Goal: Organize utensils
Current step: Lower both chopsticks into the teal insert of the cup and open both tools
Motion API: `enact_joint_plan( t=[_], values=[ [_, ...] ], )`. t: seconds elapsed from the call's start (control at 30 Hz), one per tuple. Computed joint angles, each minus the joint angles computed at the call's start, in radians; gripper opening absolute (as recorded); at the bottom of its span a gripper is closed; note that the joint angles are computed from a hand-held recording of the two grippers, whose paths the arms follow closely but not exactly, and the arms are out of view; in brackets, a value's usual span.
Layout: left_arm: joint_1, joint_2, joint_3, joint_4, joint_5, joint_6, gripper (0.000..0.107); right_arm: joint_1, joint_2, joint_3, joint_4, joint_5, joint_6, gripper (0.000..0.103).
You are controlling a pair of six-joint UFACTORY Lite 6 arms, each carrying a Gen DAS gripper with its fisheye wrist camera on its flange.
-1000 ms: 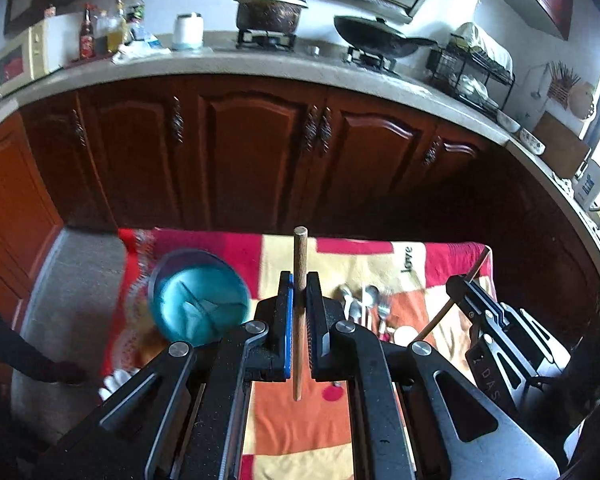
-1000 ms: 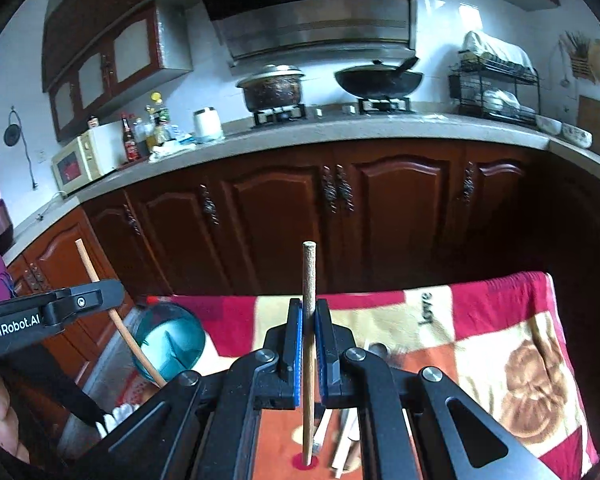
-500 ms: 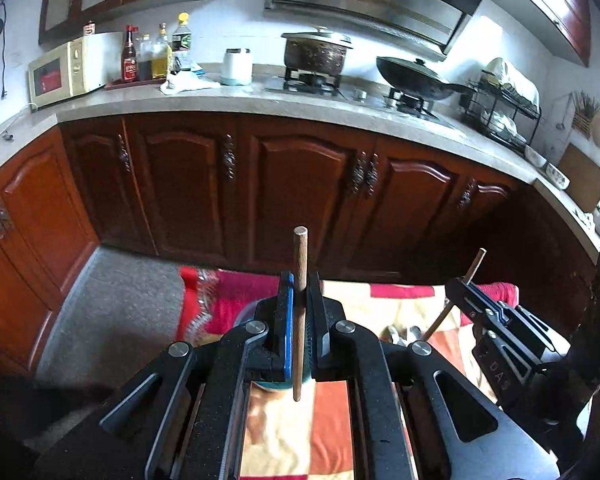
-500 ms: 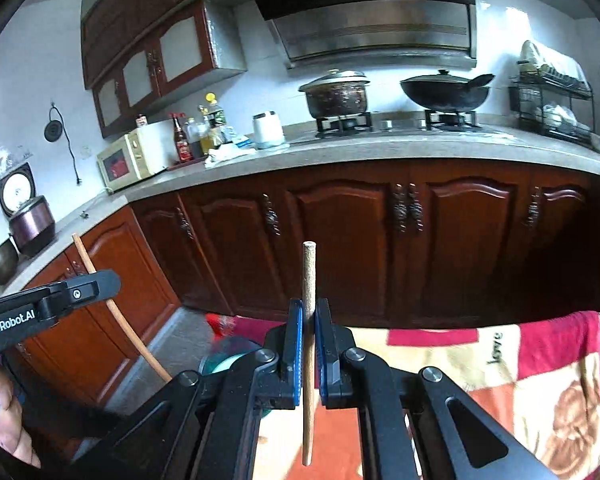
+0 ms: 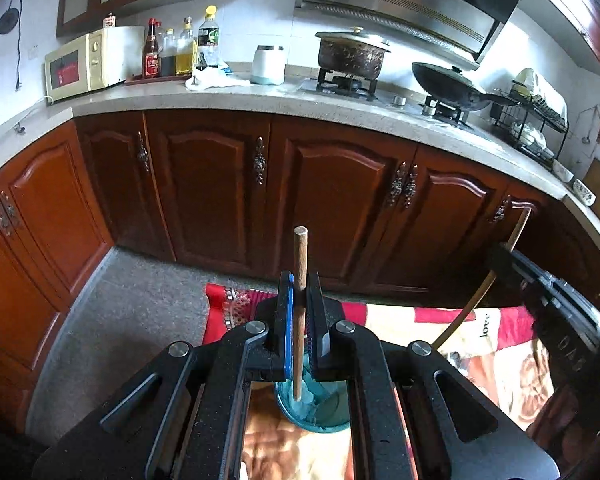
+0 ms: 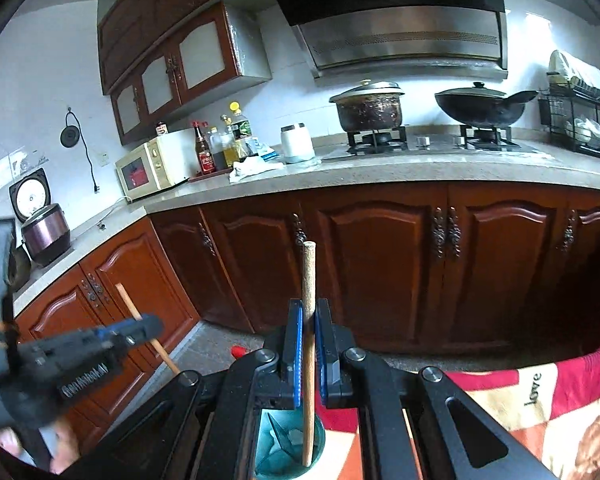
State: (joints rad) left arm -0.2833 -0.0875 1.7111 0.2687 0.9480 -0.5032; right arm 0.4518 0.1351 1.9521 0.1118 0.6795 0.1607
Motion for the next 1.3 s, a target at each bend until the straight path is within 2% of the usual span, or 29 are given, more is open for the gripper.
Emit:
enact_joint_plan(
  t=[0.1,0.3,0.67,0.97,1.3],
  values=[
    [0.022,-0.001,-0.067,-0.011,-0.053,0.0,0.005,0.014,0.047,0.015,0.001,-0.033,0.003,0.005],
    [0.03,-0.009,-0.155,0.003,-0.122,-0.016,0.005,0.023,0.068,-0.069,-0.003,-0.155,0.007,0.005],
    [0.022,0.004,-0.228,0.02,-0.178,-0.045,0.005,0.053,0.121,-0.138,-0.022,-0.233,0.025,0.005],
    [0.033,0.008,-0.303,0.002,-0.256,-0.03,0.005,0.109,0.099,-0.273,-0.335,-0.298,0.311,0.005],
    [0.048,-0.028,-0.395,0.027,-0.338,-0.052,0.005,0.122,0.096,-0.34,-0.39,-0.342,0.378,0.005]
  ],
)
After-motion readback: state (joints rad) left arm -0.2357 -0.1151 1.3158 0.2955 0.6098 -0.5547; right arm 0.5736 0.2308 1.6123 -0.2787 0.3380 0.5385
